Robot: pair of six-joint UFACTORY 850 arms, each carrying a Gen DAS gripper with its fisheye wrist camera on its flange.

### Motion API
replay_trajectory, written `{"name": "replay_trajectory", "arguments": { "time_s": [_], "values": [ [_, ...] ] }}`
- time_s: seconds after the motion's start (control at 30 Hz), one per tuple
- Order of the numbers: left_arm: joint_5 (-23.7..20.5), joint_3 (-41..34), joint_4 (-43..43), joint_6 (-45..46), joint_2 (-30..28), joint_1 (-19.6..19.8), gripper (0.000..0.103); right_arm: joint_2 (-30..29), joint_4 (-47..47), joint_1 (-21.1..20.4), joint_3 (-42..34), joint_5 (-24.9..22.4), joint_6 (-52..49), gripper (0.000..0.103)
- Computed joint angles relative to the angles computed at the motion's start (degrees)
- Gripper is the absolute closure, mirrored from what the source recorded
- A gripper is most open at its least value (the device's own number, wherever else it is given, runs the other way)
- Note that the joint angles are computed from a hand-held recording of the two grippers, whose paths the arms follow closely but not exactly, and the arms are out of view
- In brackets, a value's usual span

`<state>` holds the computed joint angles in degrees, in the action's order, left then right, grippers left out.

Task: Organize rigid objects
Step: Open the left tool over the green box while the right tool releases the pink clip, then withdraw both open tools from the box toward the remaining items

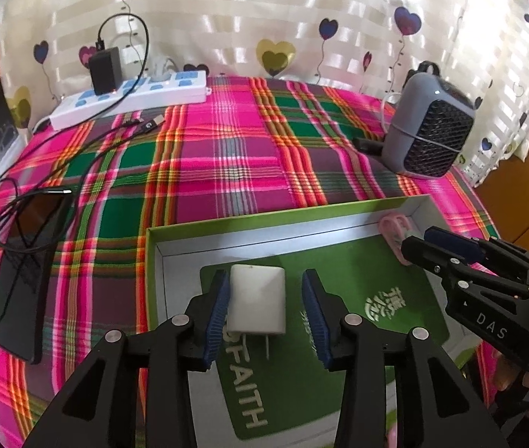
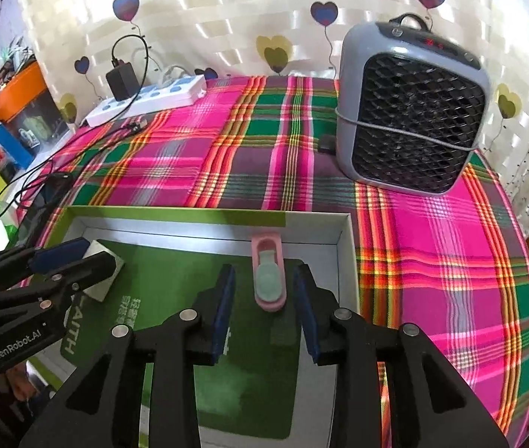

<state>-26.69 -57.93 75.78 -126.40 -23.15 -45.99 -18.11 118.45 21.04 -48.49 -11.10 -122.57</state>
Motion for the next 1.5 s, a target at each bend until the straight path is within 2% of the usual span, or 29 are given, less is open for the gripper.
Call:
{"name": "replay_trajectory", "arguments": {
  "time_s": [0.23, 0.47, 0.7, 1.07, 1.2, 1.33, 1.4, 1.5],
  "values": [
    [-4.1, 2.1, 2.53, -3.04, 3.33, -3.3, 0.064, 4.14, 7.06, -0.92, 3.52, -1.57, -6.7, 0.069],
    [-8.29, 5.49, 2.79, -6.43, 7.21, -6.65, 0.064, 8.27, 8.21, -1.97, 7.54, -3.11, -8.06, 0.069],
    [-10.71, 8.77, 2.27, -9.76, 9.93, -9.49, 0.064, 11.92, 8.41, -3.28, 11.54, -4.55, -8.21, 0.069],
    [-12.18, 15.36, 1.54, -19.46, 13.52, -14.81, 0.064, 16.82, 7.73, -5.89, 18.38, -7.26, -7.85, 0.069],
    [-11.77, 16.37, 0.73, -20.6, 13.95, -16.09, 0.063, 17.67, 13.09, -5.65, 20.13, -6.63, -13.03, 0.069],
    [-11.84, 16.62, -0.33, -21.51, 13.7, -17.57, 0.062, 18.03, 10.98, -6.39, 21.37, -8.02, -10.6, 0.069],
    [-12.53, 16.1, -2.87, -20.33, 13.02, -18.13, 0.062, 18.34, 12.55, -6.19, 22.05, -7.7, -12.45, 0.069],
    [-11.3, 15.96, -3.48, -20.59, 12.51, -18.42, 0.062, 18.64, 13.84, -6.23, 22.83, -7.77, -14.13, 0.069]
  ]
}}
